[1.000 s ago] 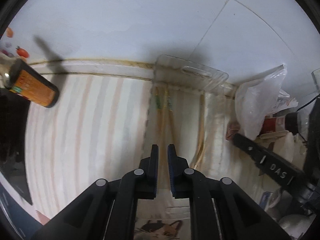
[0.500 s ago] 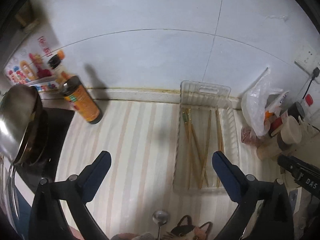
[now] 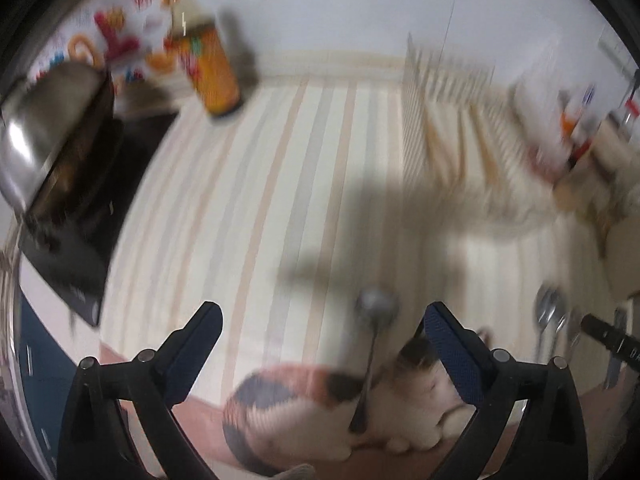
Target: Organize utensils
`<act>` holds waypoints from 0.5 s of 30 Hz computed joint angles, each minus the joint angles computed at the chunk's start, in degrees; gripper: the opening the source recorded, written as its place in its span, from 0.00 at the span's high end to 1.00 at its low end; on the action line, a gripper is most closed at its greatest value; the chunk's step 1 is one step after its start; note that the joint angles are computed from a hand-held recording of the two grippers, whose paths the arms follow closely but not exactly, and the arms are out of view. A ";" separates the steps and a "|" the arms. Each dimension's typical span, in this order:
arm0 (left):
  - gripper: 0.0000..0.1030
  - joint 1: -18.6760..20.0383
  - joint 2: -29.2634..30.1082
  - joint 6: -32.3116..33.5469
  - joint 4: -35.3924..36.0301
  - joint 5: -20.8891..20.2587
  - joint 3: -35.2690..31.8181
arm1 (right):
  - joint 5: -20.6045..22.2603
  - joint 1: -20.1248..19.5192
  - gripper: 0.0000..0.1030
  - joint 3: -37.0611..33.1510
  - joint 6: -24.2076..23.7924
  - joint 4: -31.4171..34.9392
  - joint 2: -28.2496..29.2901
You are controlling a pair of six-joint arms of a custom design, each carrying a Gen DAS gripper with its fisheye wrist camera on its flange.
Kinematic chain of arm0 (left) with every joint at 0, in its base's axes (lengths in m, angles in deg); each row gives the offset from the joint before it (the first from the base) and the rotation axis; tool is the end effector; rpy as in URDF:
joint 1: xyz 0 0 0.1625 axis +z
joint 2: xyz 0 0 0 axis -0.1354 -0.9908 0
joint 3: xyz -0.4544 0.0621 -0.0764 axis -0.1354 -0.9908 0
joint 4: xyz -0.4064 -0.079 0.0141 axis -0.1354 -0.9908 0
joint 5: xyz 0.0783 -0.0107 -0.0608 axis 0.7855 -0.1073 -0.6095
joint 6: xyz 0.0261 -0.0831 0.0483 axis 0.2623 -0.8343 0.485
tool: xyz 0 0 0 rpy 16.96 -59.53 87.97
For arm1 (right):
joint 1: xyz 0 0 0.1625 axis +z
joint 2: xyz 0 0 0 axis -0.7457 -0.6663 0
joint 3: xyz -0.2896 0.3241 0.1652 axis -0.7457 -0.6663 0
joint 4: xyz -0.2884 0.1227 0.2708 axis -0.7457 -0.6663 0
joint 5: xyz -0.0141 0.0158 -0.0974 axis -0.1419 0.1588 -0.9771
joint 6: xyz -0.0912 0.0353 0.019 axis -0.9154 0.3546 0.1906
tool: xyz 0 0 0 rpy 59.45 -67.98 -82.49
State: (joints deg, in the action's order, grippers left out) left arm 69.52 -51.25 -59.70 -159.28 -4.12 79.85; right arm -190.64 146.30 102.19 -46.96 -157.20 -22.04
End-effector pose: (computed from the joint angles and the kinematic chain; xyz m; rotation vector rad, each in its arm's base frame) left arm -0.1873 -0.7867 0.2118 0.1657 2.2890 -0.2504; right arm 0.1785 -0.7372 0.1650 -0.4597 -2.4695 0.2575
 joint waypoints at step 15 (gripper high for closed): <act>0.60 3.60 5.64 -2.78 7.78 -7.71 -2.21 | 1.31 -2.35 0.57 0.07 1.09 3.32 3.18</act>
